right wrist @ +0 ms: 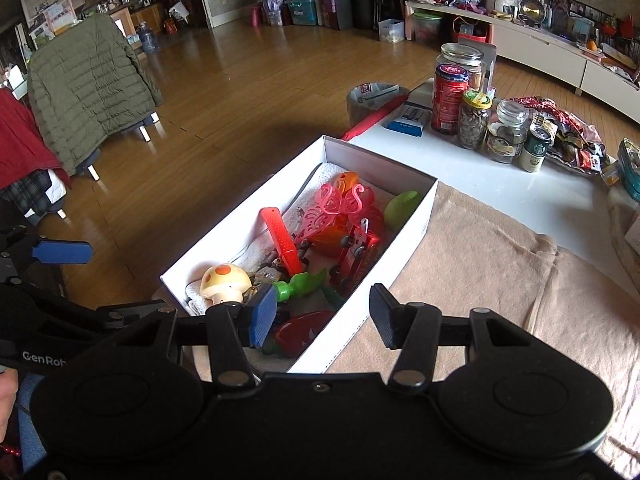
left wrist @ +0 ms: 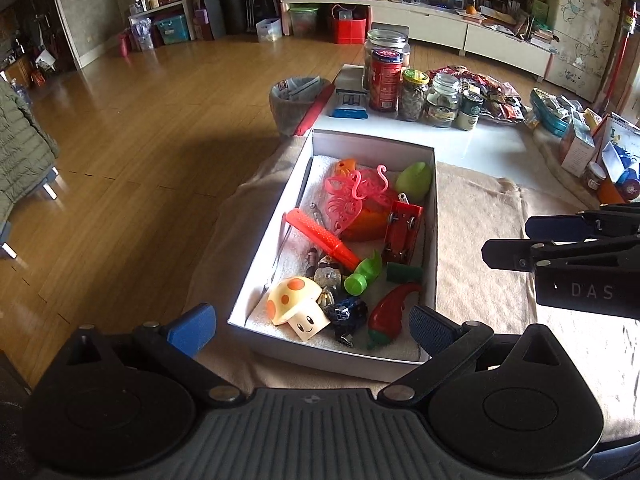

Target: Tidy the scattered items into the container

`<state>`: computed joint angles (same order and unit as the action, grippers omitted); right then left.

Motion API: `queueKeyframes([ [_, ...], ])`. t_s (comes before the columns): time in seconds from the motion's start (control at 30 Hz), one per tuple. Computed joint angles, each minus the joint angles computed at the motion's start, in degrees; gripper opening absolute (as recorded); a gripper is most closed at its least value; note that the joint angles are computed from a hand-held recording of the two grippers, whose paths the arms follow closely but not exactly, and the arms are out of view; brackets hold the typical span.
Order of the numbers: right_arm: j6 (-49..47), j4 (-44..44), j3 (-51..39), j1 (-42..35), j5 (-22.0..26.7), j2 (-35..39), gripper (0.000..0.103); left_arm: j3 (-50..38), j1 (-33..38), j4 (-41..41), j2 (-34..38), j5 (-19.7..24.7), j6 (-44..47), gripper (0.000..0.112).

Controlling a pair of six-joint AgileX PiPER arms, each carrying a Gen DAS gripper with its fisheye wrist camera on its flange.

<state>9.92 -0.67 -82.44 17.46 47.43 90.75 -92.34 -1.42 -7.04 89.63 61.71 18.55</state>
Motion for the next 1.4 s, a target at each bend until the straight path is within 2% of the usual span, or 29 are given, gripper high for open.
queueKeyframes([
  [0.1, 0.20, -0.22, -0.19, 0.10, 0.14, 0.08, 0.052, 0.18, 0.11, -0.51, -0.88, 0.13, -0.06, 0.103],
  [0.23, 0.36, -0.23, -0.43, 0.02, 0.36, 0.10, 0.052, -2.59, -2.05, 3.73, -0.01, 3.57, -1.94, 0.103],
  [0.37, 0.17, -0.17, -0.72, -0.14, 0.66, 0.32, 0.052, -0.63, -4.56, 8.60, -1.26, 2.02, -4.60, 0.103],
  [0.73, 0.02, -0.60, -0.85, -0.79, 1.37, 0.66, 0.052, 0.45, -2.51, 2.57, -1.36, 2.24, -1.22, 0.103],
  [0.9, 0.00, -1.15, -1.62, -0.58, 1.77, 1.29, 0.052, -0.35, -1.94, 0.94, -0.32, 3.89, -1.28, 0.103],
  [1.13, -0.47, -1.48, -4.15, -0.22, 3.02, 3.48, 0.052, 1.08, -2.80, 3.39, -0.43, 2.35, -4.12, 0.103],
  [1.4, -1.05, -0.98, -5.37, 0.22, 3.21, 4.80, 0.052, 0.78, -2.07, 2.18, 0.93, 3.02, -3.56, 0.102],
])
